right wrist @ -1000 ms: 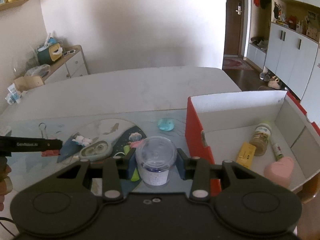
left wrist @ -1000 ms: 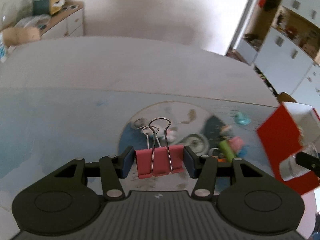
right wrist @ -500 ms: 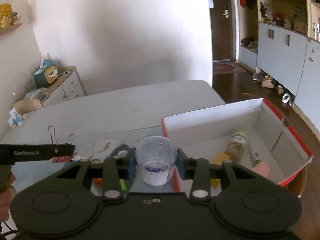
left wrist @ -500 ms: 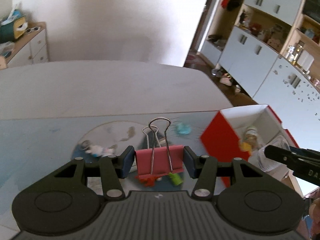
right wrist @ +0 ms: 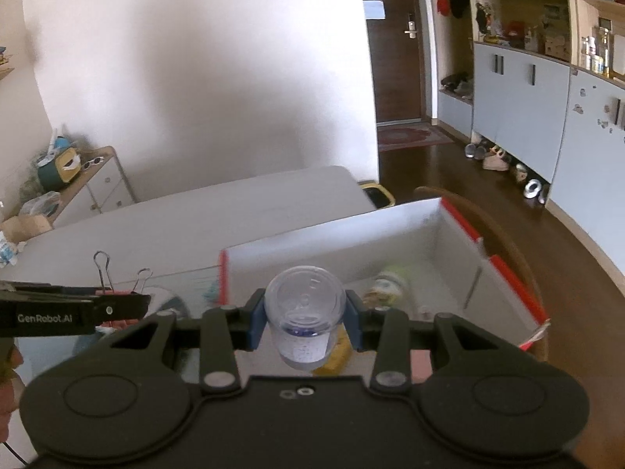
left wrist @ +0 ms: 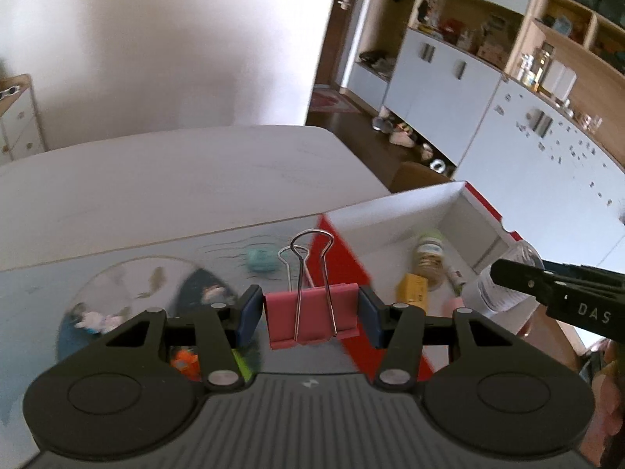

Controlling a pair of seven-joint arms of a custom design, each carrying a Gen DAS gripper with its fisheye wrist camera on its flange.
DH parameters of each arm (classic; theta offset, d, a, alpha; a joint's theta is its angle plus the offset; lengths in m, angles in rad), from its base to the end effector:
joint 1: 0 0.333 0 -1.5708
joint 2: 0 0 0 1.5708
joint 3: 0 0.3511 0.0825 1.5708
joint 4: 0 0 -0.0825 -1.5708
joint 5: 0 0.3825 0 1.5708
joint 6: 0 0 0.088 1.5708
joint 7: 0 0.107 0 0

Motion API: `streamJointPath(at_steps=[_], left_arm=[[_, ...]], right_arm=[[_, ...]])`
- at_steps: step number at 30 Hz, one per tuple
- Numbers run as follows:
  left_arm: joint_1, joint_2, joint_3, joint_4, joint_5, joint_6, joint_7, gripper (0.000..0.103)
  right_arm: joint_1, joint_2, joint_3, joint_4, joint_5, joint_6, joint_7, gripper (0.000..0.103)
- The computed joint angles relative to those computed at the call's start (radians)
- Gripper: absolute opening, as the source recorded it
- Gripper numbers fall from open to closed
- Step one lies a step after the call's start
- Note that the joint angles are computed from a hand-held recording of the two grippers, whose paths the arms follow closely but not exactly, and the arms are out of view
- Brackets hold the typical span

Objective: Organize rigid objects
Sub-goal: 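Carry the binder clip and clear cup with both grippers into the red box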

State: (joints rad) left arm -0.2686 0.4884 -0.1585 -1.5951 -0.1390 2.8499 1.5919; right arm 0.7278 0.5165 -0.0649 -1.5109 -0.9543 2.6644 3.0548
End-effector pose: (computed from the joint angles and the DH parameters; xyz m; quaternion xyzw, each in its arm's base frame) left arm 0.6935 -0.2809 0.4751 -0.5551 0.7393 -0.3531 0.1435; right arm 0.5729 0.4905 0.4582 -0.6127 0.6581 -0.2484 0.3602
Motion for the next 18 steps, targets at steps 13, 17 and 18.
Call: streamJointPath(at_steps=[13,17,18], left_arm=[[-0.103,0.211,0.013,0.343,0.094,-0.203,-0.019,0.052],[-0.145,0.298,0.032,0.490,0.136,-0.284,-0.035,0.052],[-0.155,0.327,0.036,0.539,0.146,-0.309,-0.039,0.052]], right_arm=[[-0.070,-0.044,-0.002,-0.113,-0.035,0.011,-0.013,0.039],[-0.090,-0.035,-0.008,-0.118,-0.038,0.019,-0.026,0.039],[-0.095,-0.031,-0.010,-0.116,-0.040,0.024,-0.031,0.039]])
